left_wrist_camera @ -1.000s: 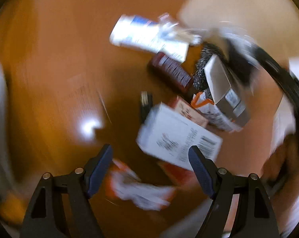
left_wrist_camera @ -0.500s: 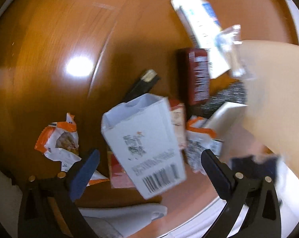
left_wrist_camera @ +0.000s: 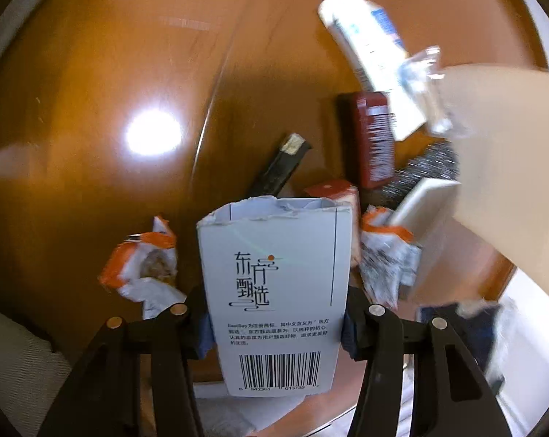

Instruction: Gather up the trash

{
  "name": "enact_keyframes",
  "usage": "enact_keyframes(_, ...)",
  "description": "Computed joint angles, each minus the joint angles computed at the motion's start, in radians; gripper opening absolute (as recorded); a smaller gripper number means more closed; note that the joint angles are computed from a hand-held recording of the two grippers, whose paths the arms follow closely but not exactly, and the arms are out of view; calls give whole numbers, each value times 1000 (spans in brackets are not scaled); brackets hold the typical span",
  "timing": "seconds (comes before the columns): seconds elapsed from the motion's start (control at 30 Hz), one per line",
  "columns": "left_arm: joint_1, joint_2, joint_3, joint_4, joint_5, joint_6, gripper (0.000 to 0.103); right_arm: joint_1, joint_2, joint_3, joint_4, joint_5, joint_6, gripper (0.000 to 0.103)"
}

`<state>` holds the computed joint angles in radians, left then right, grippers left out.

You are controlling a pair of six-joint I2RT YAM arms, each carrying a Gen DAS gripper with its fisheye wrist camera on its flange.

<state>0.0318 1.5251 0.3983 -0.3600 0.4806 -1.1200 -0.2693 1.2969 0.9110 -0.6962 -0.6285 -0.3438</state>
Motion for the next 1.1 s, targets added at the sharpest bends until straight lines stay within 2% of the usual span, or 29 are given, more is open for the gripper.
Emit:
enact_keyframes(0.1,42,-192,81,-244,-31,130,51,-14,-14,-1,-9,-6,0,6)
enact_keyframes(0.17,53,-310,223,-436,-78,235,51,-25,-15,1,-13,-8,-3,6)
enact_keyframes(0.2,54,-335,301,-498,-89,273,51,-29,-19,-1,-12,-9,-1,6)
enact_keyframes(0.27,39,-321,495,-569,-108,324,51,-43,-25,-4,-15,-15,-4,6)
enact_keyframes(0.33,3,-276,683,-586,-119,410,51,-54,-32,-5,-17,-18,-2,6)
enact_keyframes(0.47,-87,-3,1083,-610,-191,587,51,-82,-39,-11,-23,-31,5,6)
enact_keyframes(0.53,-128,208,1296,-657,-232,701,51,-103,-41,-10,-33,-40,1,6)
enact_keyframes(0.67,-174,606,1657,-838,-304,774,51,-143,-41,-12,-58,-49,-11,6)
enact_keyframes(0.7,-175,671,1722,-889,-318,762,51,-154,-37,-13,-67,-51,-15,6)
enact_keyframes(0.8,-165,833,1828,-985,-297,700,52,-185,-31,-23,-83,-57,-31,6)
enact_keyframes(0.93,-168,848,1782,-965,-315,674,52,-235,-21,-16,-114,-66,-64,6)
enact_keyframes(0.97,-173,867,1813,-979,-316,667,53,-242,-19,-14,-120,-67,-70,6)
enact_keyframes(1.1,-166,845,1792,-966,-302,659,60,-266,-21,-10,-132,-69,-77,6)
